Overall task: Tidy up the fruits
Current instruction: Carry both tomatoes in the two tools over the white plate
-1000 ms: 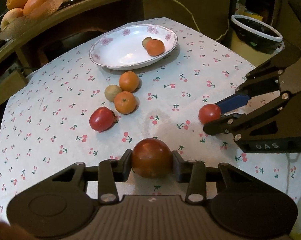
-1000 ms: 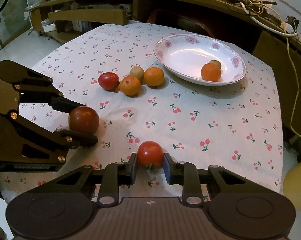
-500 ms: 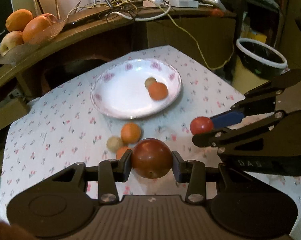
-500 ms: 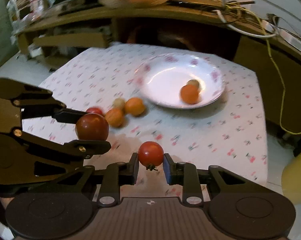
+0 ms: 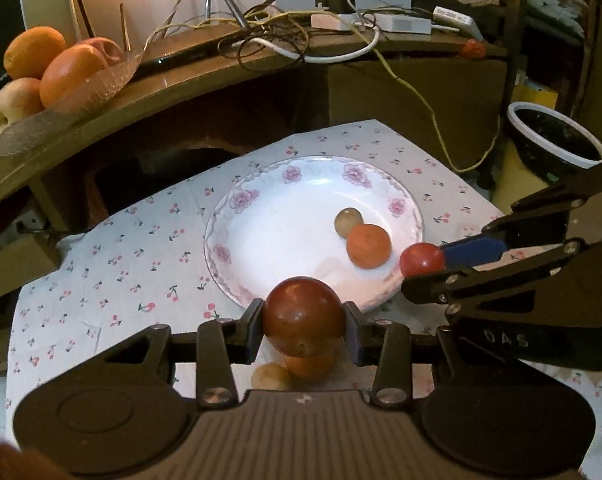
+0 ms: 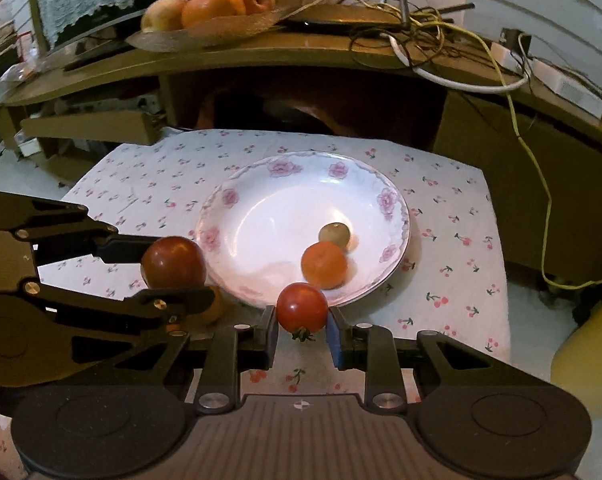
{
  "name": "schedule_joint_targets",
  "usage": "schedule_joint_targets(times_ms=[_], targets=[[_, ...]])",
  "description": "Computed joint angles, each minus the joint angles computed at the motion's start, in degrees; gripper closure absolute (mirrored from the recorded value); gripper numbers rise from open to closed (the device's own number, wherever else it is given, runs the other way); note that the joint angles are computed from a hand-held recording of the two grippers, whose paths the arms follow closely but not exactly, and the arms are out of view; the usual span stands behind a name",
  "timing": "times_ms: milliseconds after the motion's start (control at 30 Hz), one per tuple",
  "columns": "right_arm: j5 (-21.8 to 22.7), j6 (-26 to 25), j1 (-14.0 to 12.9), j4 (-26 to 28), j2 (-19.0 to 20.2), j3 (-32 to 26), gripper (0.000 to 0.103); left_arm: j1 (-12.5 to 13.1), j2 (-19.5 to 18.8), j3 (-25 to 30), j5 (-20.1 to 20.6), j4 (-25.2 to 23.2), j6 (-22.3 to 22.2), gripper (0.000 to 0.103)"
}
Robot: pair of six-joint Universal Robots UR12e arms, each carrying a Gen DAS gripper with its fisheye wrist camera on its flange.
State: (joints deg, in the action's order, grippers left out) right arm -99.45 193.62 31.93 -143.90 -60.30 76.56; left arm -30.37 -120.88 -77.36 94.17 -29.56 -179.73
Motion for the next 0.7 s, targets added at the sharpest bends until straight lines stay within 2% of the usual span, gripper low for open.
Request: schedule_joint_targets(times_ms=[133,700], targets=[[-0.1,0.5,-0.4,1.3,0.9,-1.1,0.076,0.4,-0.8,1.0,-0.5,-0.1,-0.7,0.058],[-0.8,-2.3,-1.3,-2.5,3.3,-3.2,0.075,0.9,-3.9,4.6,-1.4,-2.2,-0.9,0.057]])
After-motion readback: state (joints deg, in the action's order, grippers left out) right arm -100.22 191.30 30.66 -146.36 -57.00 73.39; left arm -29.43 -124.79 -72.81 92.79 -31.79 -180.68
